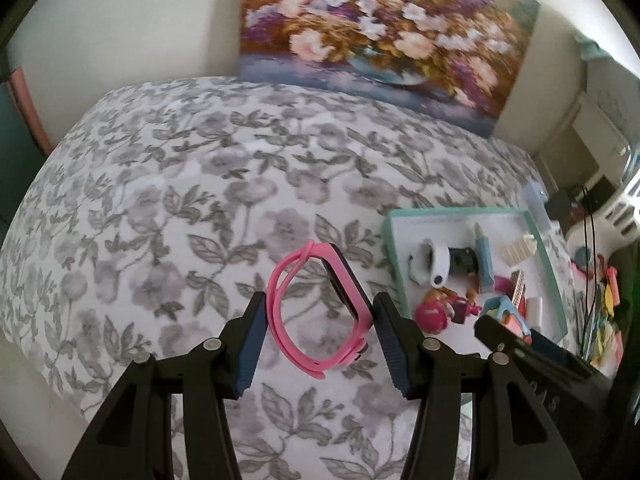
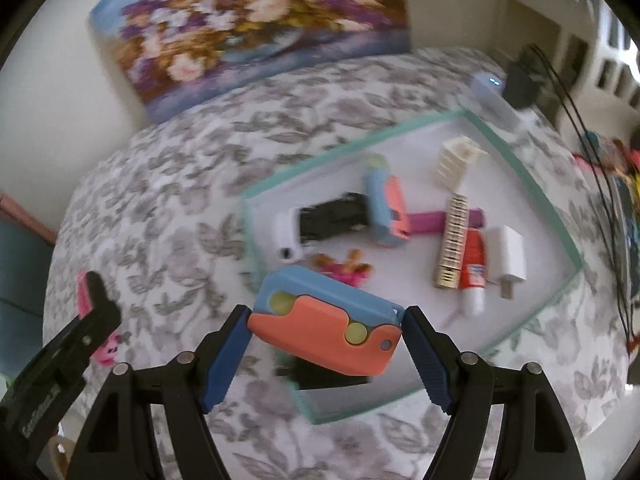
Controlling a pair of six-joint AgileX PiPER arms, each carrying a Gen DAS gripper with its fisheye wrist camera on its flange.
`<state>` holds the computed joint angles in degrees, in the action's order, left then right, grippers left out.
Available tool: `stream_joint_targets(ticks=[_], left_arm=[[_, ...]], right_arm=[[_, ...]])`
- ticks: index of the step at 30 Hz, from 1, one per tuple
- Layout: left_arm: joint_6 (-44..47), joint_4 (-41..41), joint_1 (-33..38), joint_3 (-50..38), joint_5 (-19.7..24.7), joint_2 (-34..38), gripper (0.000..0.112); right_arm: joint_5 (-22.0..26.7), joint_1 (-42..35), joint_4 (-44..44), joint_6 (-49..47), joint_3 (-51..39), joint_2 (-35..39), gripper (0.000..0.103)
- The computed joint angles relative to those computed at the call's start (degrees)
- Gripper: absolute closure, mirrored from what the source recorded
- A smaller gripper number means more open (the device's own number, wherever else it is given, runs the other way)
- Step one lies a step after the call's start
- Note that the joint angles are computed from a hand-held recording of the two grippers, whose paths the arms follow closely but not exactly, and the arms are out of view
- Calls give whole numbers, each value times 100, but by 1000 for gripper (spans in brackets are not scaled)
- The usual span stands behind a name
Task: Organize rigid objects
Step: 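Carry the pink band and orange toy knife into the tray and release both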
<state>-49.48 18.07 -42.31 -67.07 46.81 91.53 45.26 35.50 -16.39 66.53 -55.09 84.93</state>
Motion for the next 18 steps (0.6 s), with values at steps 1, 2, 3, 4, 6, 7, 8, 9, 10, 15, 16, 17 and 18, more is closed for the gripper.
stream_joint_targets(ticks=[1, 2, 3, 4, 6, 7, 8, 9, 10, 15, 16, 17, 18], left_arm=[[11, -1, -69, -68, 31, 79, 57], [65, -37, -135, -139, 43, 172, 57], [100, -64, -190, -181, 45, 230, 57], [134, -86, -251, -232, 47, 298, 57], [179, -67, -429, -387, 95, 466, 57], [192, -46, -520, -463, 122, 542, 57], [235, -64, -628, -566, 145, 642, 57], [292, -125, -683, -624, 129, 696, 57], [346, -220, -737, -678, 97, 742, 57], [532, -631, -890, -918, -26, 987, 57], [520, -634, -914, -968, -18, 1038, 57], [495, -630, -934, -1015, -19, 1097, 57], [485, -641, -948, -1057, -17, 1144, 57]], right_arm=[[-20, -118, 61, -59, 94, -45, 24], [-49, -220, 116, -125, 167, -82, 24], [-76, -302, 165, -175, 228, -112, 24], [-103, -425, 237, -248, 309, -147, 24], [-108, -590, 319, -349, 419, -190, 24], [-89, -653, 339, -371, 465, -225, 24], [-98, -753, 367, -403, 547, -272, 24], [-114, -824, 391, -437, 602, -311, 24], [-137, -912, 415, -465, 680, -376, 24], [-149, -1238, 488, -590, 959, -589, 24], [-157, -1315, 523, -640, 1015, -623, 24], [-160, -1369, 547, -687, 1041, -642, 24], [-176, -1430, 570, -739, 1084, -670, 24]])
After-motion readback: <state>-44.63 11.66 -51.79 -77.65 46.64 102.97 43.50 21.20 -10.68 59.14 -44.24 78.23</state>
